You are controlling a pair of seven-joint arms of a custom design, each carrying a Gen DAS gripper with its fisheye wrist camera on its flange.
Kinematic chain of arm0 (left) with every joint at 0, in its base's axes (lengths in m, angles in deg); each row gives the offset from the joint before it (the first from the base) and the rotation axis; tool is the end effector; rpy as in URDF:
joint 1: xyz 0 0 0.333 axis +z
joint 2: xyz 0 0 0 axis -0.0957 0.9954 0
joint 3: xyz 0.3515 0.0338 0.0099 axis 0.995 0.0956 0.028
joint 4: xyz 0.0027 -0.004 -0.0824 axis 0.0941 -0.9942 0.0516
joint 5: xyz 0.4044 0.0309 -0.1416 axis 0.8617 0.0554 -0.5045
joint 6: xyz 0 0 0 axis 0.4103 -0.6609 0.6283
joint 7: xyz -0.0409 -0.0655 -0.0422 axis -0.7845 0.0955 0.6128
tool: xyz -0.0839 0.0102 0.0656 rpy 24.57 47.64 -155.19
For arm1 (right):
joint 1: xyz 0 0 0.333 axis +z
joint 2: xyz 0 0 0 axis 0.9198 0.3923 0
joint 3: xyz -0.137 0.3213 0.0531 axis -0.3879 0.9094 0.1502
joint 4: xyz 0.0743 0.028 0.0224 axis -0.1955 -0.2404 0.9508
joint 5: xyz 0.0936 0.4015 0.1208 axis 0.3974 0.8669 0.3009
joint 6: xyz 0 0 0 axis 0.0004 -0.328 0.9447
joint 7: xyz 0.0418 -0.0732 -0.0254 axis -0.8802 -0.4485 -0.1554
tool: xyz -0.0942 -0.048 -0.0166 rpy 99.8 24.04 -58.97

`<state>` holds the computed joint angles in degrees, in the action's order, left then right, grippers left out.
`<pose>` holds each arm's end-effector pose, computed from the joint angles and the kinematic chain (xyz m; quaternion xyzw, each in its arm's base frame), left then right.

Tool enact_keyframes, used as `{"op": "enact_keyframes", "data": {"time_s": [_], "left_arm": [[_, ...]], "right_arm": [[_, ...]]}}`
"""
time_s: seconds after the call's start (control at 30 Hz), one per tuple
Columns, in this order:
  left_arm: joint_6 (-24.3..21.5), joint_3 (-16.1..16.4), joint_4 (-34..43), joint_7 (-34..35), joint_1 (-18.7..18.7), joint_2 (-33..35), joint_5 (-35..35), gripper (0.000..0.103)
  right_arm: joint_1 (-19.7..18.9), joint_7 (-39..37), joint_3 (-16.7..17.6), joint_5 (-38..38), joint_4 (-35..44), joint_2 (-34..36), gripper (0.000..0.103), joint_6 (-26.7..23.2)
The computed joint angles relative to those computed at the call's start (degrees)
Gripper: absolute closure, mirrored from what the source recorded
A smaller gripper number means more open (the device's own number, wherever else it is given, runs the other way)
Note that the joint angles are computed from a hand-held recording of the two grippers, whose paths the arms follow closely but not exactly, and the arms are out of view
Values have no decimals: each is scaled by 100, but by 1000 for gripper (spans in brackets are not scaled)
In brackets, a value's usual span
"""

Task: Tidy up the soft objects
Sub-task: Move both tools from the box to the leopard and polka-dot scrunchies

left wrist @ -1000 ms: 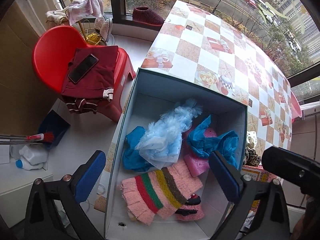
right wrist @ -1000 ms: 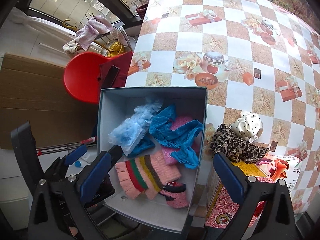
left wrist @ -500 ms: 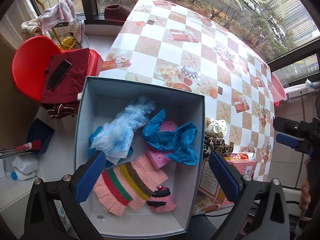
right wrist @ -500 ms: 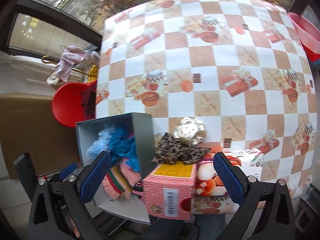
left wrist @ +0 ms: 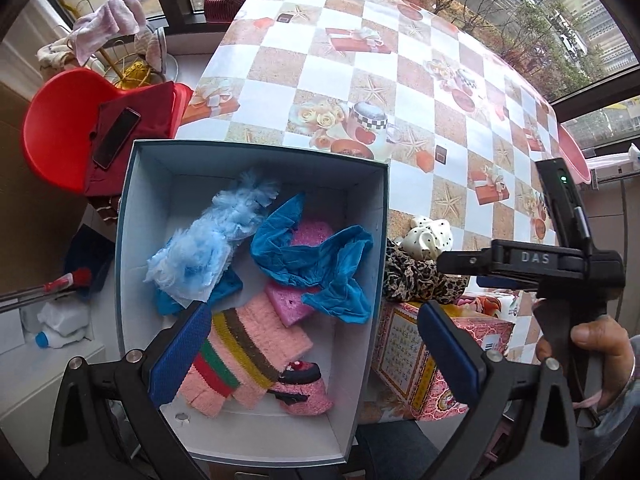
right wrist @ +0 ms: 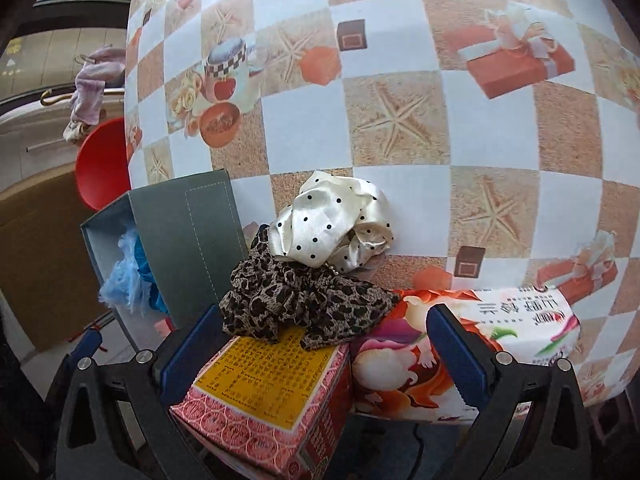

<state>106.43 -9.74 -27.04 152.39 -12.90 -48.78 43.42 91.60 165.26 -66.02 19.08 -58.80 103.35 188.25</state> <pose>0.7671 -0.2181 0.4668 0.3575 -0.9310 0.0377 0.0634 0.6094 0.3673 0.3681 -0.2429 0.9314 0.2178 0.1614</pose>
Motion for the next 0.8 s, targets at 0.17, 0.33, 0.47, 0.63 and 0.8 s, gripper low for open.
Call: {"op": "enact_keyframes", "data": {"time_s": [0.17,0.33,0.47,0.63,0.8], "left_arm": [[88,33,-178,-252,-100,-106,100,0],[169,7,-352,-416,-187,-226,161,0],[204,-19,-424,-499,-261,-281,193,0],[214,-61,-534,-533,-351,-353,214,0],[222,-117,-699,-516,-481,-422,241,0]], "right_arm": [[-388,-1188,265,378,669,640,0,-685],[-265,-1466,25,-195,1469,1150,0,-1676],[-12,-1280,-274,-1030,2205,1488,0,-2641],[145,-906,-458,-1506,2021,1301,0,-2919],[159,-150,-574,-1655,711,418,0,-2689]]}}
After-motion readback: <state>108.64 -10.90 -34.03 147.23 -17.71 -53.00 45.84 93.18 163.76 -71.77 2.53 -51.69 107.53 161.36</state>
